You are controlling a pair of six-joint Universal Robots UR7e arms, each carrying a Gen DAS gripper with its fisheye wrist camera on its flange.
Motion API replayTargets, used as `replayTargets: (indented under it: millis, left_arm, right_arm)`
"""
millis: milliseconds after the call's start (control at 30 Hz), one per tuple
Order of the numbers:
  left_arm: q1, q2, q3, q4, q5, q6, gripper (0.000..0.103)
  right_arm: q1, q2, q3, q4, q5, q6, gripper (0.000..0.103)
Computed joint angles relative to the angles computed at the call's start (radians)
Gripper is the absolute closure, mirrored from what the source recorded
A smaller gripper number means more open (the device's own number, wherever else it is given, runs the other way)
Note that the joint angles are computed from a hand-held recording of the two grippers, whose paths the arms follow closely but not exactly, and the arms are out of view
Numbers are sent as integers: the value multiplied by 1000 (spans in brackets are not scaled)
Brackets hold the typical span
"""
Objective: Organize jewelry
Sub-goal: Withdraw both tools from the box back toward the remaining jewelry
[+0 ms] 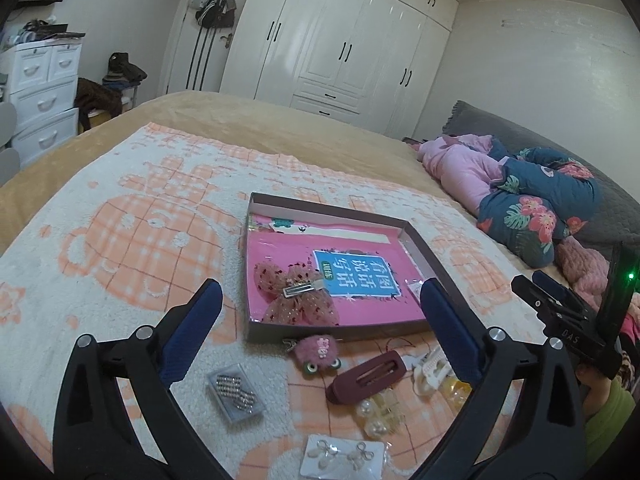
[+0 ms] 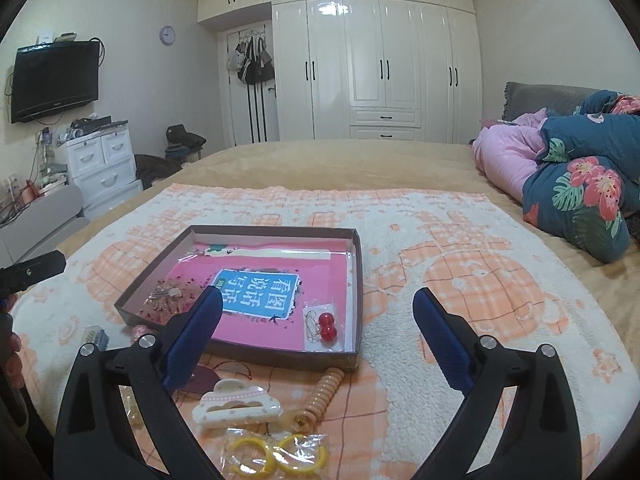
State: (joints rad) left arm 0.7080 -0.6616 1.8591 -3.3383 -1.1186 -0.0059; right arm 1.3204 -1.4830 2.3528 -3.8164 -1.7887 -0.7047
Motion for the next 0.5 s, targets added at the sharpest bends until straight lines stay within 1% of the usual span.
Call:
replayTargets:
  millis: [233,500]
  left_arm:
    - [-13,-13,30,-24,-2,-1,12]
    - [-27,-19,73,-69,-9,12,11]
  right_arm:
    - [1,-33,44,-11,23,0,9]
    - [-21,-71,126,-53,88,-7,6]
